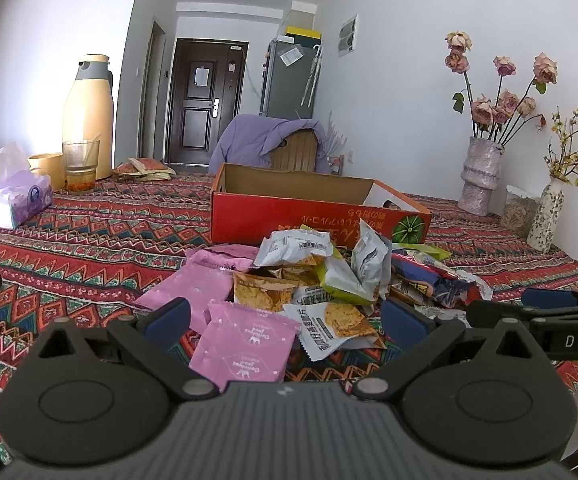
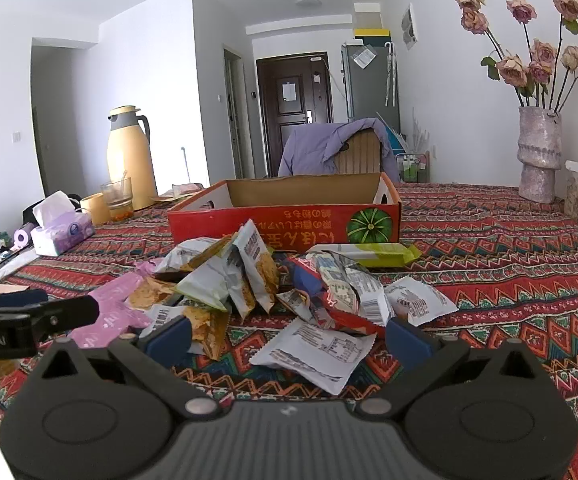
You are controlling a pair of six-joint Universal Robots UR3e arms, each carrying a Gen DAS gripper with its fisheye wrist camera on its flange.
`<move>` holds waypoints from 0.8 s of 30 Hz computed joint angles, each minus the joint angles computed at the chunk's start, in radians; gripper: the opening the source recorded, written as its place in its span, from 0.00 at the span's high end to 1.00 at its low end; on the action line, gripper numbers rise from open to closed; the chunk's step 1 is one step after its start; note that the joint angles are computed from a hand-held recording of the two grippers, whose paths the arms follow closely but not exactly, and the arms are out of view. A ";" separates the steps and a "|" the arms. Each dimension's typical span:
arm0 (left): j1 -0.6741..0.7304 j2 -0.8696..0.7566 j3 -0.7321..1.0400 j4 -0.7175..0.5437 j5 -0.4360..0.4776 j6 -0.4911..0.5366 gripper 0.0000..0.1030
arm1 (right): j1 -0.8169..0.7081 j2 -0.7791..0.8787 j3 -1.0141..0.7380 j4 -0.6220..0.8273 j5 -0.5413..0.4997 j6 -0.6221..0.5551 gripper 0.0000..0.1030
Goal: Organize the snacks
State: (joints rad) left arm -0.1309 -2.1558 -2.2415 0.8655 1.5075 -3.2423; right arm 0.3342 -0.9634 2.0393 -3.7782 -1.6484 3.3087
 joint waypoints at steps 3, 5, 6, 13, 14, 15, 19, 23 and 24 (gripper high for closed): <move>-0.003 -0.004 0.007 -0.006 0.003 0.001 0.00 | -0.001 0.002 -0.001 0.000 0.002 0.001 0.00; -0.006 -0.007 0.009 -0.006 0.007 0.001 0.00 | -0.004 0.003 -0.001 0.000 0.005 0.002 0.00; -0.007 -0.008 0.011 -0.007 0.008 0.000 0.00 | -0.007 0.003 0.000 -0.001 0.008 0.002 0.00; -0.011 -0.021 0.028 -0.019 0.015 0.000 0.00 | -0.016 0.014 -0.005 0.002 0.016 0.003 0.00; -0.010 -0.023 0.030 -0.020 0.016 0.000 0.00 | -0.017 0.016 -0.007 0.003 0.016 0.004 0.01; -0.011 -0.025 0.034 -0.024 0.019 -0.001 0.00 | -0.018 0.019 -0.010 0.006 0.017 0.003 0.01; -0.011 -0.034 0.051 -0.046 0.030 -0.002 0.00 | -0.018 0.027 -0.037 0.051 0.006 0.002 0.06; -0.014 -0.038 0.069 -0.074 0.047 -0.001 0.00 | -0.015 0.044 -0.111 0.160 -0.022 0.018 0.06; -0.013 -0.039 0.069 -0.075 0.048 0.000 0.00 | -0.013 0.050 -0.129 0.184 -0.030 0.024 0.06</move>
State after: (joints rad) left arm -0.1442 -2.1950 -2.1727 0.7908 1.5555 -3.2427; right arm 0.3213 -0.9132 1.9101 -3.5940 -1.6782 3.3326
